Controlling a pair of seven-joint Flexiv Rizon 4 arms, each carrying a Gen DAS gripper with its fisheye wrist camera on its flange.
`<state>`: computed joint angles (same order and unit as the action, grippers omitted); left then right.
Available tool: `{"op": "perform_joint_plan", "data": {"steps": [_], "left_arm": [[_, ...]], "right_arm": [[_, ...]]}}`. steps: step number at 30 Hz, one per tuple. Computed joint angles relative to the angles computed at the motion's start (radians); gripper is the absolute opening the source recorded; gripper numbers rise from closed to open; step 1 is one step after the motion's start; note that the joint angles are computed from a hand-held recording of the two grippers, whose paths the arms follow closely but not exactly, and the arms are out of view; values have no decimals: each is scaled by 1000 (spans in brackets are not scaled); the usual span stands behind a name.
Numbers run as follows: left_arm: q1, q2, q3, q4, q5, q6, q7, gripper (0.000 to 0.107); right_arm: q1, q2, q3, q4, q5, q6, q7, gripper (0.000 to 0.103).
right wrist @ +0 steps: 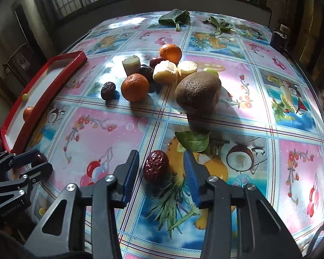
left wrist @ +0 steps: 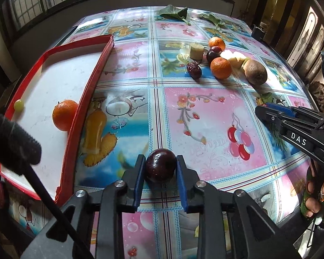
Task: Organize fruits
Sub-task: 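Grasp the dark plum with left gripper while right gripper grasps a red date, then carry plum and red date into the tray and open both grippers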
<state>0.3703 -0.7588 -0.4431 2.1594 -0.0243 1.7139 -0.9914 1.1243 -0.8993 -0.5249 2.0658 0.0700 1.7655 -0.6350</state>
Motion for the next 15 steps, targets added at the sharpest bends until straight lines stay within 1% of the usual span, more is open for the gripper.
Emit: {"op": "perform_joint_plan", "data": {"steps": [1, 3, 5, 6, 8, 12, 15], "left_arm": [[5, -1, -5, 2, 2, 2, 0, 27], [25, -4, -24, 7, 5, 1, 1, 27], [68, -9, -68, 16, 8, -12, 4, 27], [79, -8, -78, 20, 7, -14, 4, 27], [75, 0, -75, 28, 10, 4, -2, 27], [99, 16, -101, 43, 20, 22, -21, 27], [95, 36, -96, 52, 32, 40, -43, 27]], "right_arm": [[17, -4, -17, 1, -2, -14, -1, 24], [19, -1, -16, 10, -1, -2, 0, 23], [17, 5, -10, 24, 14, 22, 2, 23], [16, 10, -5, 34, 25, 40, 0, 23], [22, 21, 0, 53, 54, 73, -8, 23], [58, 43, -12, 85, 118, 119, -39, 23], [77, 57, -12, 97, 160, 146, -66, 23]]}}
